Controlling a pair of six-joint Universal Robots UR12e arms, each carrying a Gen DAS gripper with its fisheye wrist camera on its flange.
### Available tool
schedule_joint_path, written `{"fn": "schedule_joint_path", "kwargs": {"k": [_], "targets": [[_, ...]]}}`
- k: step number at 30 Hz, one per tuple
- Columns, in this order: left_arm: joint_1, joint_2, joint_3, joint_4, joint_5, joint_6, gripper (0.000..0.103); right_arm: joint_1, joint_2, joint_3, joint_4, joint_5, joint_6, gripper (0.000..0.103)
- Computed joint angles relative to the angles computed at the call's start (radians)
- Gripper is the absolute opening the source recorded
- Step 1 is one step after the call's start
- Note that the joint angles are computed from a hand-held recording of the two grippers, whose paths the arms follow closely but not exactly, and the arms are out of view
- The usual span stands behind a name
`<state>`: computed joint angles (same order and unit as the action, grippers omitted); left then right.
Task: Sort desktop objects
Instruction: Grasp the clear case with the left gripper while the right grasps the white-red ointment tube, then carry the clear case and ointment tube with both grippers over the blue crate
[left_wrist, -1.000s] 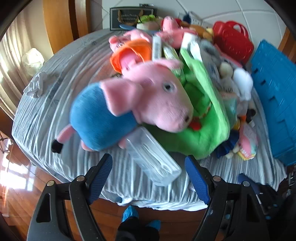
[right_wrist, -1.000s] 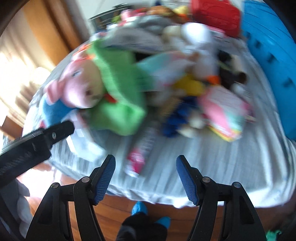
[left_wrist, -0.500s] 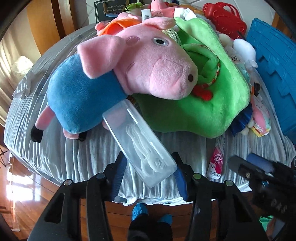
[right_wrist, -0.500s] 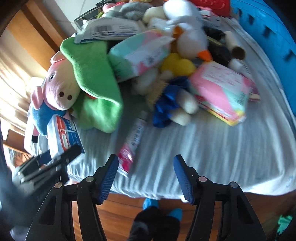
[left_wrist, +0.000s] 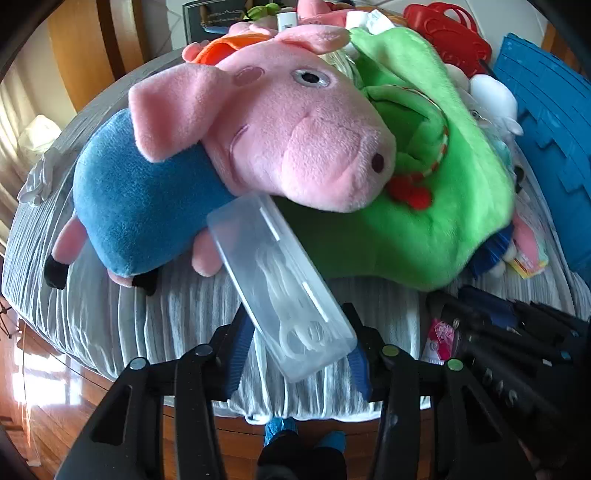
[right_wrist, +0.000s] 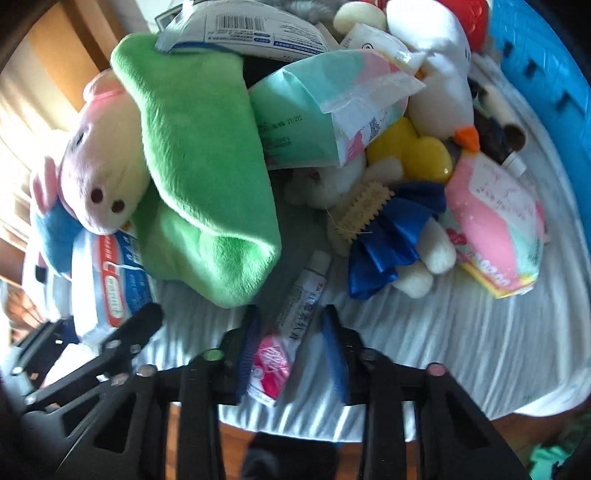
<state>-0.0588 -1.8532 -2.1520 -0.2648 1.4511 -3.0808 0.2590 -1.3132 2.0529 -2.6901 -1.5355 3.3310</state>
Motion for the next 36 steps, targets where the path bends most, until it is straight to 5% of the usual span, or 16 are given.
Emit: {"fn": "schedule_joint_path", "kwargs": {"k": [8, 23, 27, 36], "targets": [[-0.009, 0.067, -0.056, 0.042, -0.021, 0.060, 0.042, -0.058, -0.054, 0.061, -0.012, 0.086, -0.026, 0.018], [-0.109, 0.186, -0.037, 0.156, 0.016, -0.014, 0.042, -0.123, -0.221, 0.132, -0.201, 0.141, -0.108, 0.018], [-0.143, 0.195, 0.004, 0.179, 0.009, -0.018, 0.042, -0.159, -0.324, 0.167, -0.226, 0.147, -0.135, 0.018], [-0.218, 0.148, 0.158, 0.245, -0.060, 0.016, 0.042, -0.259, -0.400, 0.122, -0.296, 0.118, -0.170, 0.018]]}}
